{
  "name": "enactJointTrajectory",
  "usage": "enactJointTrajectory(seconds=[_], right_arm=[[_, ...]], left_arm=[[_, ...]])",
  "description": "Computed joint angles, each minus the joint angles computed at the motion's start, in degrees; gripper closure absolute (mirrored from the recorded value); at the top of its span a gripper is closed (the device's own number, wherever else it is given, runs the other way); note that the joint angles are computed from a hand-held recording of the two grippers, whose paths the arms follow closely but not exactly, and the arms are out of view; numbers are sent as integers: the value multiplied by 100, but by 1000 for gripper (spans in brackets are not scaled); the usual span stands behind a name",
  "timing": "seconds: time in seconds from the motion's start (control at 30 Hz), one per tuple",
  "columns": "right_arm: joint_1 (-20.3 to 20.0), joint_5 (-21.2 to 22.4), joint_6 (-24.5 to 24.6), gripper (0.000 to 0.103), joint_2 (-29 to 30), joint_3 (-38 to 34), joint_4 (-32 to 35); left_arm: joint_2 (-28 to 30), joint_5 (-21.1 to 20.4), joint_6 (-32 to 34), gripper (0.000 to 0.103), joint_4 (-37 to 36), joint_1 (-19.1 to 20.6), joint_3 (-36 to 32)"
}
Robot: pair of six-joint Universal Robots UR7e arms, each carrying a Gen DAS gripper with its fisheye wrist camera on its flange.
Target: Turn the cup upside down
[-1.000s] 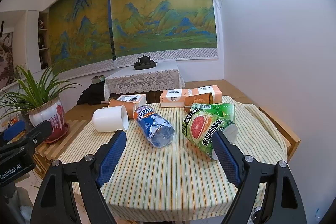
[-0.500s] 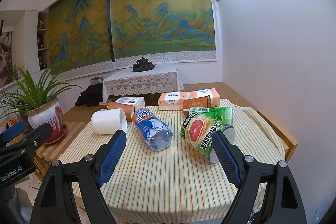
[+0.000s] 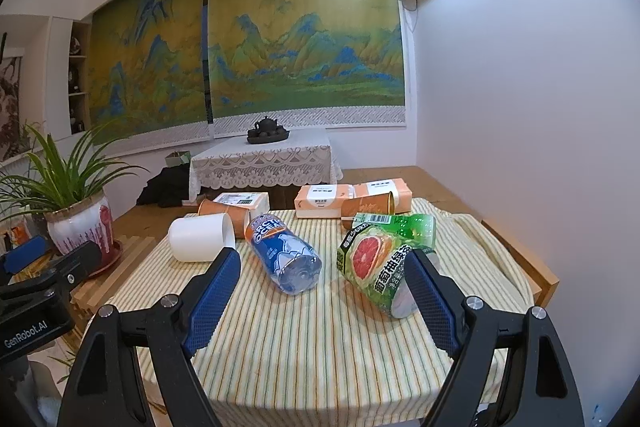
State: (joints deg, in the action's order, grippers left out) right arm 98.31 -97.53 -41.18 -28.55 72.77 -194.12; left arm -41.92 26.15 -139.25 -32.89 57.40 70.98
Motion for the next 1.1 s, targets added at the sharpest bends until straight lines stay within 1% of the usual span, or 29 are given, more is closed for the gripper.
enactJointTrajectory(seconds=[0.83,1.1], right_arm=[[4,-45,-74,22,8,-18,25],[13,-61,-180,22,58,-116,189]], left_arm=[[81,22,-92,1,186,46,-148],[96,38,-142,1,265,70,-205]])
